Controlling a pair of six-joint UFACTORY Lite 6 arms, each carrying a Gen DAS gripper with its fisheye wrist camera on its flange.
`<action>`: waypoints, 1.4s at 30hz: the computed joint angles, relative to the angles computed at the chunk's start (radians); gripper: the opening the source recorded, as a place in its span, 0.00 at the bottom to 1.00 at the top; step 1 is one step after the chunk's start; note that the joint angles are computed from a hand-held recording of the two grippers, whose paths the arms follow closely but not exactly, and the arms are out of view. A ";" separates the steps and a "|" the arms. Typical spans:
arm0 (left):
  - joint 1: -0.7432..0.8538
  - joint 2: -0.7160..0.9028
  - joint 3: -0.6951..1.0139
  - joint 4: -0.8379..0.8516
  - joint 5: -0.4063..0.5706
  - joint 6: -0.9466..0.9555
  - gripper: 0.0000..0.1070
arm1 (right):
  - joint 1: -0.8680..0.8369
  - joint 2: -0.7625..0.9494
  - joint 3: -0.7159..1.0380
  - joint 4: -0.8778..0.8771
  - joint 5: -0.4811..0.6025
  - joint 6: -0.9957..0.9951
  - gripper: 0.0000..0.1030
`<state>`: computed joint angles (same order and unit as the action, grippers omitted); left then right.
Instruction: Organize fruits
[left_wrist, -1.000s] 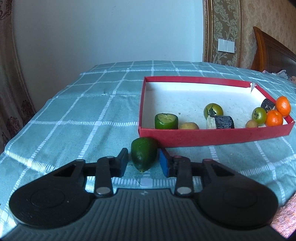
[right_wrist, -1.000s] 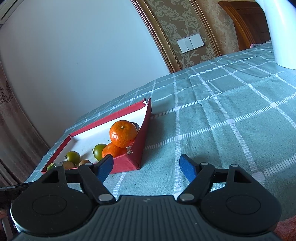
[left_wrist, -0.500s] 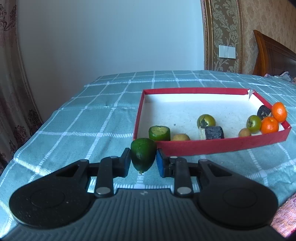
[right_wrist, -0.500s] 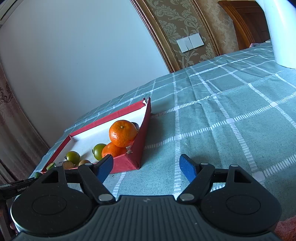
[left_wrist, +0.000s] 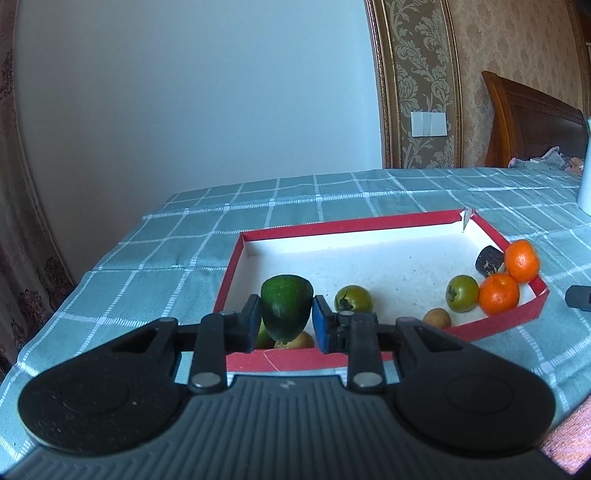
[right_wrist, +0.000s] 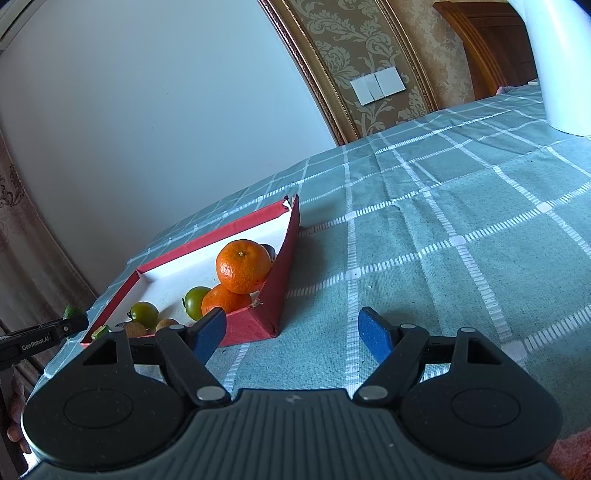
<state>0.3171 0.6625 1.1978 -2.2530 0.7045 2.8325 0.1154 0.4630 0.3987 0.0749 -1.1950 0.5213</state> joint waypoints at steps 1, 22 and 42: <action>-0.012 0.012 0.019 -0.005 -0.018 -0.008 0.25 | 0.000 -0.001 -0.001 0.000 0.000 0.000 0.76; -0.128 0.192 0.212 -0.232 -0.158 0.128 0.40 | -0.004 0.008 0.006 -0.014 -0.002 0.002 0.76; 0.016 -0.152 -0.255 -0.194 0.159 0.164 0.96 | 0.230 -0.165 -0.063 0.302 0.034 -0.103 0.83</action>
<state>0.3332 0.5108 0.9431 -2.4472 0.8639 2.9963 0.3454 0.2976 0.3353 0.3766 -1.1605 0.4185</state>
